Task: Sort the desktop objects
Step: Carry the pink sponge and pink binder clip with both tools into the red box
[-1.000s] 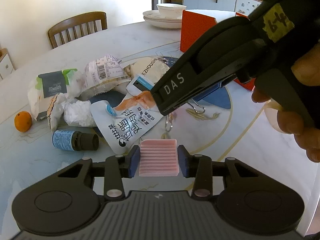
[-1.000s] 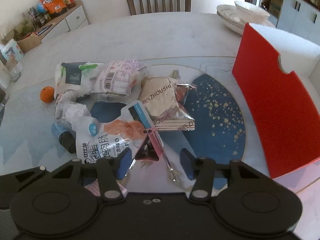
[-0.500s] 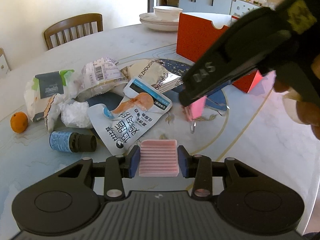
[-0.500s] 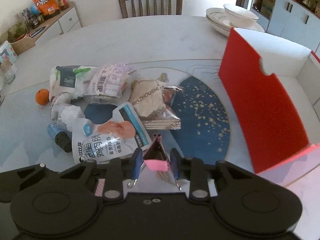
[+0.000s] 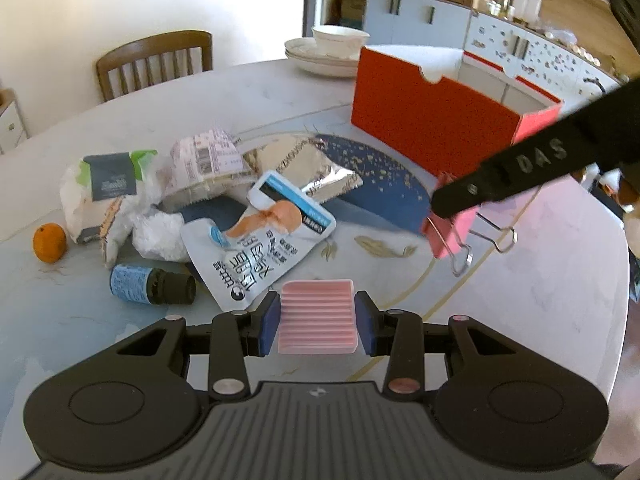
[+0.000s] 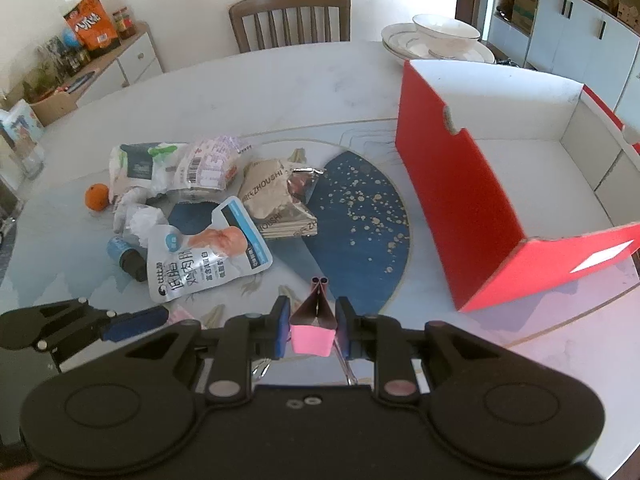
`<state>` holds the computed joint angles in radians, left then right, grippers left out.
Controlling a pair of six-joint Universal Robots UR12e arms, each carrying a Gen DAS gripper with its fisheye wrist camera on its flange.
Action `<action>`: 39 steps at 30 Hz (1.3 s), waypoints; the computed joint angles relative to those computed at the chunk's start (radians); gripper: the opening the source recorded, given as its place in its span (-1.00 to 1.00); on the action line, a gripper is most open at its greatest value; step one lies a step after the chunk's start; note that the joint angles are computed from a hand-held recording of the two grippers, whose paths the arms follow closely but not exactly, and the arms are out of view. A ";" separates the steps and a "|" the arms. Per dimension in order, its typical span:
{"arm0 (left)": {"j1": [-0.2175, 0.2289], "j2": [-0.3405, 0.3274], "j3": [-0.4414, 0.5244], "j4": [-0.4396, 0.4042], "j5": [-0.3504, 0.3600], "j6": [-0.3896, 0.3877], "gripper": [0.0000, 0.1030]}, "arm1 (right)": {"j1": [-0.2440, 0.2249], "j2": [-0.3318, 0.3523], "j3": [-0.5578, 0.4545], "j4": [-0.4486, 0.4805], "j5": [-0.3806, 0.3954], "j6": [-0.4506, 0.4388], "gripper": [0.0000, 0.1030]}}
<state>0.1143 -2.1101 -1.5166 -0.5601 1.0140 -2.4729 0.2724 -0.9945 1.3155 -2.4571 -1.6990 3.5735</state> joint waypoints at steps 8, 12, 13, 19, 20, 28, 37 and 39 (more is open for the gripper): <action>-0.017 0.034 -0.003 0.013 0.001 -0.092 -0.25 | -0.038 -0.076 0.078 -0.082 0.050 -0.069 -0.56; -0.032 0.049 0.000 0.041 -0.005 -0.145 -0.25 | -0.073 -0.114 0.107 -0.127 0.089 -0.102 -0.56; -0.036 0.052 0.001 0.049 -0.007 -0.157 -0.25 | -0.081 -0.118 0.109 -0.134 0.099 -0.106 -0.56; -0.068 0.060 0.017 0.075 -0.012 -0.194 -0.25 | -0.132 -0.145 0.118 -0.173 0.147 -0.163 -0.56; -0.074 0.060 0.021 0.079 -0.009 -0.200 -0.25 | -0.138 -0.149 0.120 -0.177 0.151 -0.170 -0.56; -0.128 0.039 0.091 0.027 0.023 -0.249 -0.25 | -0.203 -0.159 0.127 -0.185 0.191 -0.224 -0.56; -0.188 -0.006 0.179 0.016 0.052 -0.234 -0.25 | -0.254 -0.143 0.119 -0.179 0.220 -0.279 -0.56; -0.202 -0.020 0.201 0.008 0.058 -0.225 -0.25 | -0.262 -0.138 0.117 -0.177 0.223 -0.282 -0.56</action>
<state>-0.0879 -2.1297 -1.3152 -0.5517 1.0724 -2.6982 0.0099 -1.1327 1.4327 -2.6346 -1.4756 3.2914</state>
